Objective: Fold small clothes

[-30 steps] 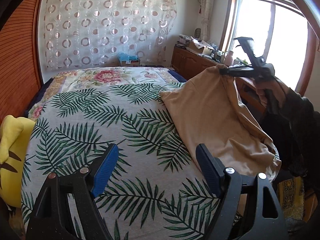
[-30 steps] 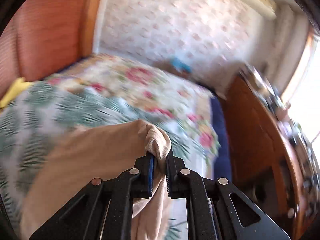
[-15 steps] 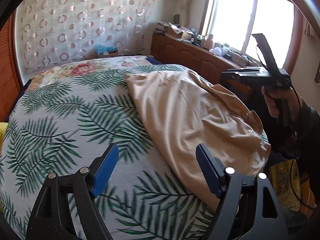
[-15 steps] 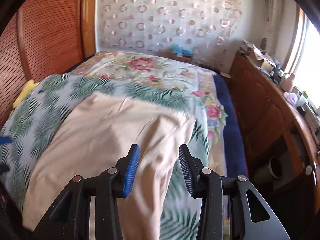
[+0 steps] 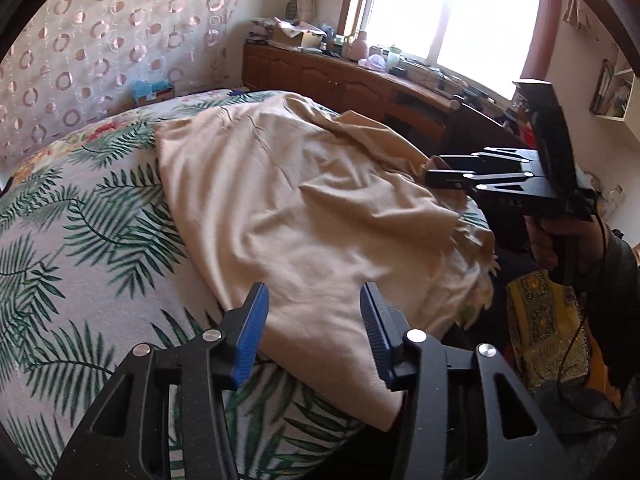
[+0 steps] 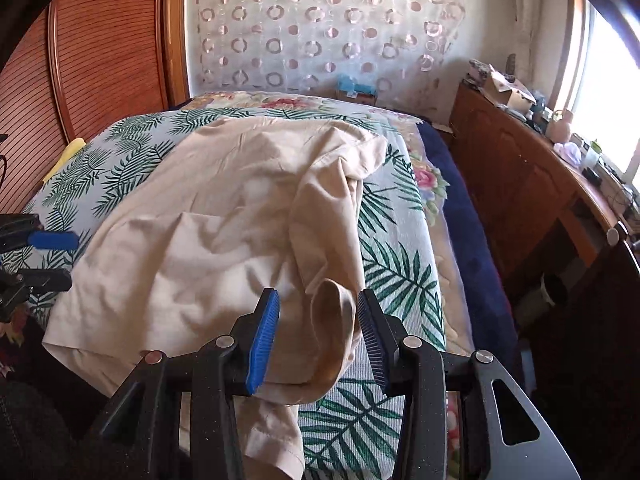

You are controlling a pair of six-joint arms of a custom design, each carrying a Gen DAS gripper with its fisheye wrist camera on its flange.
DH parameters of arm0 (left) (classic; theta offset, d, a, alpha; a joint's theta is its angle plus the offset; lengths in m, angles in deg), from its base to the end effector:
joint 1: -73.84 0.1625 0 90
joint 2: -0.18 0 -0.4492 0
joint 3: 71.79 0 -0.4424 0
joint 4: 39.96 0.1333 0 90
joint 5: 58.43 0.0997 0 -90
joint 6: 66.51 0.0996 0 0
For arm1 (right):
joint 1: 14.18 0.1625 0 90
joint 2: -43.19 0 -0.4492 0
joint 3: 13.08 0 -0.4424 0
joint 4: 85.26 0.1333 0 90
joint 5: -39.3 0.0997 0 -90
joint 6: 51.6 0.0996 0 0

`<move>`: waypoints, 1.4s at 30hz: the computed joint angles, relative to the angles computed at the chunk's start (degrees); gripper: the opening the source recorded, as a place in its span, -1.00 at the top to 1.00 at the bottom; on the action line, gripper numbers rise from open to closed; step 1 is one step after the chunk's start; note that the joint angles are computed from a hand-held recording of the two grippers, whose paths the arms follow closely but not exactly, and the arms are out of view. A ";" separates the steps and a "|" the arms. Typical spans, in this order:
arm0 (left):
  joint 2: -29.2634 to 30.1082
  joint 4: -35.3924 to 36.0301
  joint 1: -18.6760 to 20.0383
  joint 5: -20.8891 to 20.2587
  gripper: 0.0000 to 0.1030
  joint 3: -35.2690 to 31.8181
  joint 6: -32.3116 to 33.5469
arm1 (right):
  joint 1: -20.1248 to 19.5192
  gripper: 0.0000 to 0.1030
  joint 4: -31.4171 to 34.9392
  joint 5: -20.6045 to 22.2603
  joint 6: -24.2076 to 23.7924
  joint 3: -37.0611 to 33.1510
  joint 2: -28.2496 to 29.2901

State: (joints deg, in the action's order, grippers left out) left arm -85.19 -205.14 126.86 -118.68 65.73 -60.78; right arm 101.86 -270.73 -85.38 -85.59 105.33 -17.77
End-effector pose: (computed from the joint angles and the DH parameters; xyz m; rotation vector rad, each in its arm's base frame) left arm -0.1147 -0.4561 0.2203 0.8349 2.5309 -0.7125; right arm 0.3257 -0.4920 0.1792 0.9739 -2.2004 0.7705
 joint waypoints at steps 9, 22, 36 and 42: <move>0.58 4.49 0.33 1.15 0.11 0.01 -2.26 | 0.27 0.95 -0.54 -0.23 0.14 0.35 0.04; -7.24 5.63 -1.14 -0.54 0.86 1.41 0.26 | 1.68 0.96 -3.50 3.05 0.37 6.06 -6.94; -11.05 6.38 0.92 2.41 0.12 1.85 -1.86 | -1.19 0.96 8.95 2.58 5.66 11.48 -11.97; -9.89 4.87 1.35 2.85 -0.43 1.15 -1.25 | -0.52 0.31 3.61 1.12 4.98 11.42 -10.73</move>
